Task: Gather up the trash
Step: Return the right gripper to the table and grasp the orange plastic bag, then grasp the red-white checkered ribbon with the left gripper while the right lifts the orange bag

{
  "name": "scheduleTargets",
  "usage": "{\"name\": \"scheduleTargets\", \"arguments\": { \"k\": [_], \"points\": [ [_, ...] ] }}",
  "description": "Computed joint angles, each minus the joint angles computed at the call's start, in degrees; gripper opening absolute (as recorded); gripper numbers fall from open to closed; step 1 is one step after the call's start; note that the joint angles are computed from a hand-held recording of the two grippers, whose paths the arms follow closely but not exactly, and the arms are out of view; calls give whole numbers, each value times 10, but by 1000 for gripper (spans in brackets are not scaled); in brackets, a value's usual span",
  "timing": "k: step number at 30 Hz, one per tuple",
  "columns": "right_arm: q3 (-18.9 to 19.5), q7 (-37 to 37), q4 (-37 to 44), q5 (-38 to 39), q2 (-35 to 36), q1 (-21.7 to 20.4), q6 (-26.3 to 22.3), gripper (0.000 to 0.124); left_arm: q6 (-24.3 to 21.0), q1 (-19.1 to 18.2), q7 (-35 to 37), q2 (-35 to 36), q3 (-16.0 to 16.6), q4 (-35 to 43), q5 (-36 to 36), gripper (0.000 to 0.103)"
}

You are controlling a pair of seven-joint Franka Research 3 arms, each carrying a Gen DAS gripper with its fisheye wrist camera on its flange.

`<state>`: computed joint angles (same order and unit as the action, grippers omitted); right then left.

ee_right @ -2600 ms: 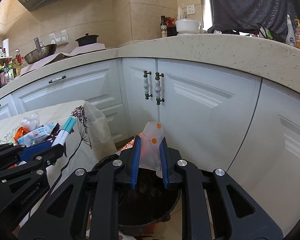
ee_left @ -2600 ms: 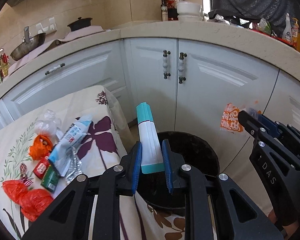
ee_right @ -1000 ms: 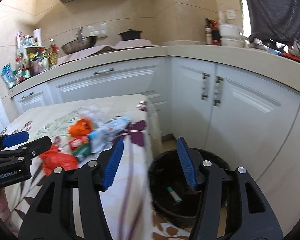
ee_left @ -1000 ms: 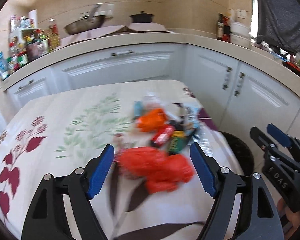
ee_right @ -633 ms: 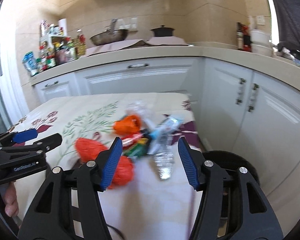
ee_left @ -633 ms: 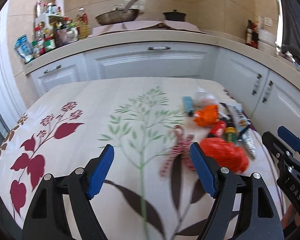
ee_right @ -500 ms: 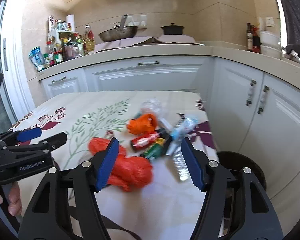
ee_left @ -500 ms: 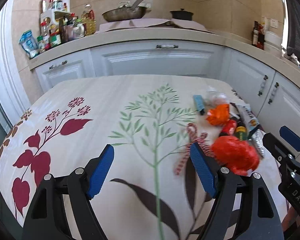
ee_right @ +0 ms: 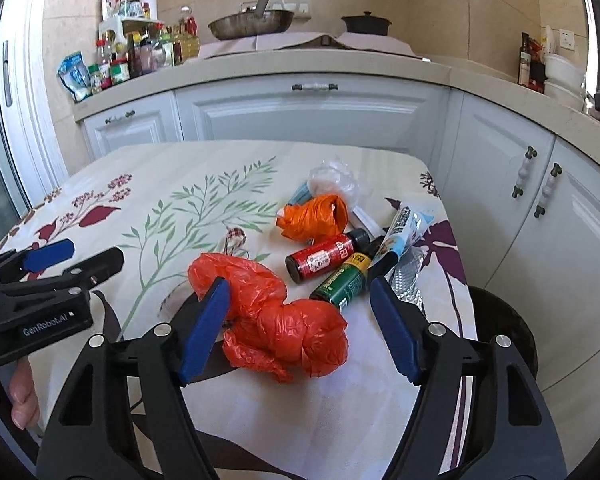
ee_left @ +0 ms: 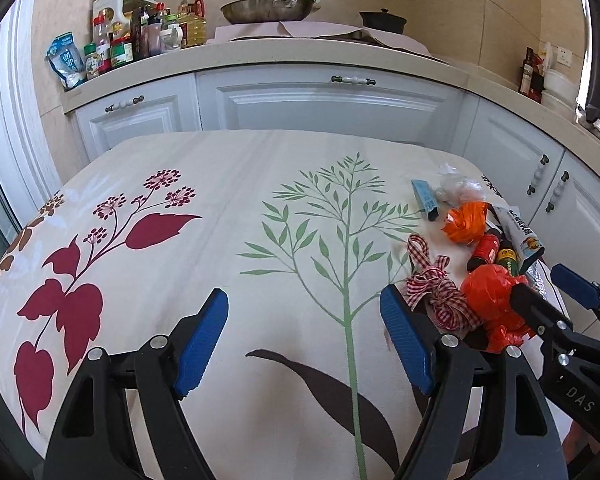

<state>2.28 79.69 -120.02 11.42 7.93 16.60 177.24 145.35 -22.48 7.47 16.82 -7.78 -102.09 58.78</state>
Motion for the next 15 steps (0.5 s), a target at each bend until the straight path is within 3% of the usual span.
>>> {"name": "scheduleTargets", "arguments": {
  "k": [2, 4, 5, 15],
  "points": [
    [5, -10, 5, 6, 2, -5, -12, 69, 0, 1, 1, 0, 0, -1, -2, 76],
    [33, -56, 13, 55, 4, -28, -35, 49, 1, 1, 2, 0, 0, -2, -3, 76],
    [43, -79, 16, 80, 5, -35, -43, 46, 1, 2, 2, 0, 0, -2, -4, 76],
    [58, -187, -9, 206, -18, -40, -22, 34, 1, -6, 21, 11, -3, 14, -9, 76]
  ]
}}
